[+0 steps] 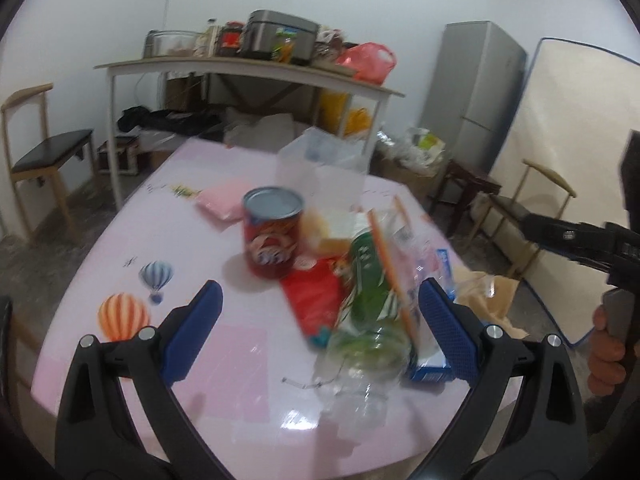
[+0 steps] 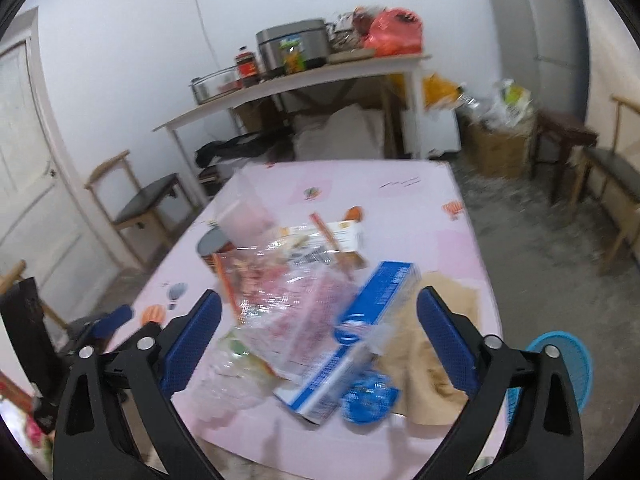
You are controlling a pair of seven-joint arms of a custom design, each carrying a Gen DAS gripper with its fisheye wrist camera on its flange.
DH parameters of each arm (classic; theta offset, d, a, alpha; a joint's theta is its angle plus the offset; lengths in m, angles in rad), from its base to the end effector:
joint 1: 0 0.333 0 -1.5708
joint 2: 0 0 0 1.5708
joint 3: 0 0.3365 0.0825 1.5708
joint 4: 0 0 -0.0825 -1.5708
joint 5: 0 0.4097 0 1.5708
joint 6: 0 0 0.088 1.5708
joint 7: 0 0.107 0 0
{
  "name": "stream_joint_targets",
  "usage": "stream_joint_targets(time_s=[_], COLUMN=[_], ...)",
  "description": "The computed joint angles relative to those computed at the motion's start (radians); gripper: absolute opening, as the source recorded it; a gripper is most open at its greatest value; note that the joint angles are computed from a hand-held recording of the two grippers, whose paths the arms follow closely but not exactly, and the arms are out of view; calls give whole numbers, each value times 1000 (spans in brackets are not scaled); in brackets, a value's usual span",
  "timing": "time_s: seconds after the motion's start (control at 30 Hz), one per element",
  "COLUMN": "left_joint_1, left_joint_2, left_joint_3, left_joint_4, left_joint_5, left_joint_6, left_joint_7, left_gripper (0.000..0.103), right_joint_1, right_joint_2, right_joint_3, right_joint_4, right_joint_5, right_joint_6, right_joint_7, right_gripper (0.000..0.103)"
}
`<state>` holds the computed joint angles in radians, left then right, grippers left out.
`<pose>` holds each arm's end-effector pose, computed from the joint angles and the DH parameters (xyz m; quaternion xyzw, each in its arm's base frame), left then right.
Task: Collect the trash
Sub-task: 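Grasp the clear snack bag with the right tool while the left tool grasps the orange-edged strip, then carry both items over the blue wastebasket and open both tools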
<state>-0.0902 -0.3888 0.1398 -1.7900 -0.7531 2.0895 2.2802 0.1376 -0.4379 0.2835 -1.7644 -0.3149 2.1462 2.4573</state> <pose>0.4740 0.0102 0.8120 -0.4424 0.7481 -0.4770 0.1307 0.4019 0.2188 0.8362 -0.5045 0.7446 -0.2613 0.3503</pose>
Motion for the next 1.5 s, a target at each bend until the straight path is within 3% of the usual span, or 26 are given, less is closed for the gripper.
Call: stream_joint_targets(time_s=[0.2,0.37,0.6,0.77,0.97,1.07,1.5], left_joint_1=[-16,19,80,109,131,134,115], left_joint_2=[71,123,203,231,242,236,179], left_joint_3=[23,-1,-51,-82,-101,-107,-80], left_joint_4=[73,116,181,200,206,199,185], left_joint_5=[-127,-201,-227,-240,-243,-247,-320], left_joint_6=[-89,-168,-287,-341,-381,-367,-299], left_joint_7=[32,34,-14,-18,-23,-24,-19], left_gripper=[94,92,51,35,15,12,6], right_joint_1=[51,78,94,100,96,91,77], right_joint_2=[110,182,256,272,246,224,62], right_joint_3=[-75,-132,-158,-180,-195,-196,-195], right_joint_4=[92,150,224,229,170,136,-52], right_joint_5=[155,274,304,350,419,446,571], right_joint_6=[-38,-91,-189,-209,-161,-123,176], right_joint_7=[-68,-109,-129,-140,-134,-124,-127], right_gripper=[85,79,68,59,37,21,18])
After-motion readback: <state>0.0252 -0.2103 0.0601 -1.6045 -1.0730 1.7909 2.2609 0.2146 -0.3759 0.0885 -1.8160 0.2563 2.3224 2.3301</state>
